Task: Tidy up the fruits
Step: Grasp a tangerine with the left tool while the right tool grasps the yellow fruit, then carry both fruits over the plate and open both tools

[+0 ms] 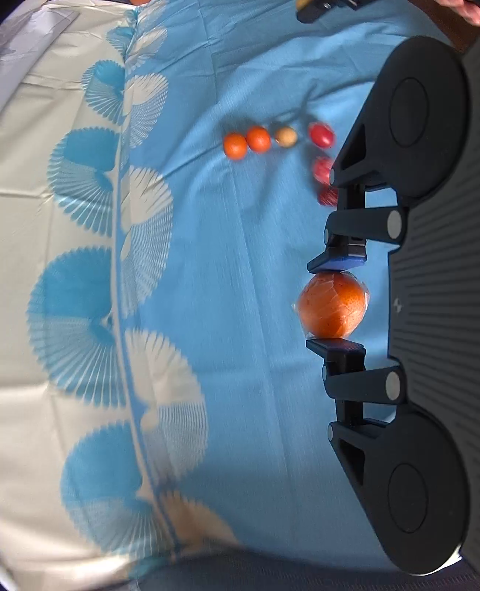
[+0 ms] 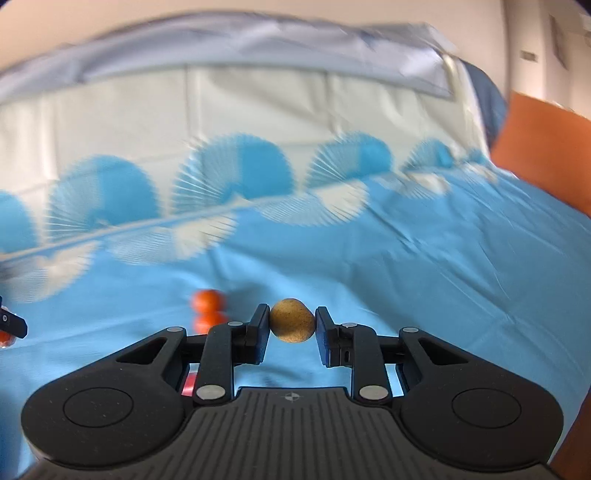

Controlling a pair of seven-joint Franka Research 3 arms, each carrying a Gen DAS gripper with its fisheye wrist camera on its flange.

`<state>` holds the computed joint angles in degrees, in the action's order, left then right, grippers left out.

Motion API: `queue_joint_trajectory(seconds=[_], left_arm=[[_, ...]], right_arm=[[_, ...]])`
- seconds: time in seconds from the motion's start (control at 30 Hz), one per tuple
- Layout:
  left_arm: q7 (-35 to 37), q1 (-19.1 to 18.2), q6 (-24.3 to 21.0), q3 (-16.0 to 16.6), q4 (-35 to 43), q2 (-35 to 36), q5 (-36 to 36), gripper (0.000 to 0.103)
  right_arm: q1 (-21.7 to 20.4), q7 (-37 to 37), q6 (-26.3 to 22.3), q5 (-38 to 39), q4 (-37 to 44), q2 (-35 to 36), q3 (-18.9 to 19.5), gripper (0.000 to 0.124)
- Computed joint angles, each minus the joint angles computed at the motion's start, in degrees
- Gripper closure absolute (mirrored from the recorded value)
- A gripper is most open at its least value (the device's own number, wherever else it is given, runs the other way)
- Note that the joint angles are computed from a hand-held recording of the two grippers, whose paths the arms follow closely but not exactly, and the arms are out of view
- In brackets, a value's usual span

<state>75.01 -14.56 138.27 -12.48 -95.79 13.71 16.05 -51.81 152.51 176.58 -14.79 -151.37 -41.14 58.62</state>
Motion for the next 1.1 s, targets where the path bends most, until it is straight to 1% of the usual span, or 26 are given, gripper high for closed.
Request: queue_joint_trajectory(seconds=[0.1, 0.17, 0.23, 0.37, 0.47, 0.5, 0.57, 0.63, 0.73, 0.83, 0.9, 1.1], left_arm=[[0.7, 2.3, 0.6, 0.8, -10.0, -10.3, -1.9, 0.063], [1.3, 3.6, 0.7, 1.6, -16.2, -17.0, -3.5, 0.063], [1.6, 4.5, 1.0, 2.5, -22.3, -23.7, -4.4, 0.063], [2.6, 5.5, -0.8, 5.2, -31.7, -35.3, -7.2, 0.063], [3.7, 5.9, -3.3, 7.1, -37.2, -42.9, -9.3, 0.063], [3.9, 6.1, -3.8, 7.8, -39.0, -45.3, -9.7, 0.063], [4.4, 6.2, -4.5, 8.9, -41.7, -49.3, -10.7, 0.063], [4.9, 6.3, -5.3, 9.8, -43.8, -52.7, -11.5, 0.063], [5.4, 6.6, -5.3, 10.5, -46.3, -56.9, -11.9, 0.063], [5.3, 6.6, -4.7, 11.2, -48.2, -60.3, -12.5, 0.063], [5.3, 6.2, -4.3, 11.9, -49.1, -61.9, -13.4, 0.063], [5.9, 6.3, -5.7, 13.2, -51.1, -65.8, -14.1, 0.063]], right_arm=[[11.5, -2.8, -1.6, 0.9, -1.8, -1.7, -8.0, 0.096], [19.5, -4.5, -4.0, 1.7, -2.4, -2.7, -13.0, 0.096], [26.9, -5.6, -6.4, 2.4, -2.6, -3.4, -17.0, 0.096], [39.0, -7.3, -11.2, 2.6, -1.9, -4.5, -21.4, 0.096], [46.8, -8.1, -13.9, 3.2, -0.9, -4.3, -23.7, 0.096], [48.7, -8.1, -14.5, 3.2, -0.5, -4.3, -24.0, 0.096], [52.0, -8.5, -15.5, 3.0, 0.6, -4.0, -24.1, 0.096], [54.4, -8.4, -16.6, 2.7, 1.9, -3.7, -23.8, 0.096], [57.6, -8.1, -16.4, 2.9, 3.1, -2.6, -24.0, 0.096], [58.9, -8.8, -16.7, 1.4, 4.3, -2.5, -23.4, 0.096], [58.8, -9.1, -17.2, 0.4, 5.2, -2.6, -22.8, 0.096], [60.0, -8.8, -19.9, -0.7, 7.2, -1.7, -22.2, 0.096]])
